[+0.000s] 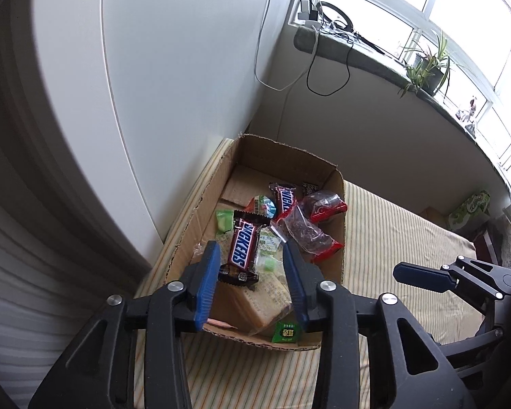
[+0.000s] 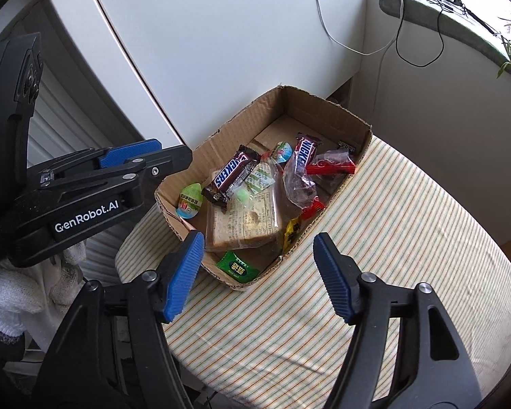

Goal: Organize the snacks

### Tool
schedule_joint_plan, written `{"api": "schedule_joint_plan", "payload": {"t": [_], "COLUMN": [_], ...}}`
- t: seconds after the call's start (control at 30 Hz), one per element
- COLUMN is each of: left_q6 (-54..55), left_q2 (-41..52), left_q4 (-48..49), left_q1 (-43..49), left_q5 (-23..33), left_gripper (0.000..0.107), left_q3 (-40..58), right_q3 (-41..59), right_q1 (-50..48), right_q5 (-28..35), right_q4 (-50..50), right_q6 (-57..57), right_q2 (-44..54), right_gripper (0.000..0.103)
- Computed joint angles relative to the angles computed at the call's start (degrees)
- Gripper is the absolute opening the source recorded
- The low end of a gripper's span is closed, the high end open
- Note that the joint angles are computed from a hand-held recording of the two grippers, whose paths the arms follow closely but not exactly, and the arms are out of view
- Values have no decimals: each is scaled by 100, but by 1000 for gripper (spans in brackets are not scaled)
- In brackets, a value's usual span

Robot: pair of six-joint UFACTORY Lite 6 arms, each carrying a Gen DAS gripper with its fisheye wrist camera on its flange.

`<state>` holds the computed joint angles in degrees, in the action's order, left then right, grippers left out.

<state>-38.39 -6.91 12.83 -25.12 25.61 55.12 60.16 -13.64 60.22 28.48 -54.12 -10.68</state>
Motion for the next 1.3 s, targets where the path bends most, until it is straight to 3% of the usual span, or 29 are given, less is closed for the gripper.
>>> {"api": "schedule_joint_plan", "payload": {"t": [0.1, 0.17, 0.33, 0.87, 1.13, 1.3], "left_q6": [-130, -251, -561, -2128, -3171, -3394], "left_q2": [-73, -131, -268, -702, -1082, -1100], "left_q4": [121, 223, 465, 1589, 2302, 2500], "left_q1": [-62, -99, -228, -1055, -1791, -2065], "left_q5": [105, 184, 422, 1329, 2181, 2486], "left_gripper": [42, 51, 59, 66, 67, 75], "left_q3": [33, 55, 92, 199, 197, 377], "right_q3": [65, 99, 246, 728, 873, 1040], "right_q1": [-168, -255, -427, -827, -1037, -1186], "right_q5": [70, 70, 53, 387, 585, 738], "right_q4": [45, 21, -158, -318, -255, -170], "right_q6": [9, 62, 333, 621, 734, 713], "right_q2": [-66, -120, -207, -538, -832, -867], "right_gripper": [81, 81, 82, 82, 83, 87]}}
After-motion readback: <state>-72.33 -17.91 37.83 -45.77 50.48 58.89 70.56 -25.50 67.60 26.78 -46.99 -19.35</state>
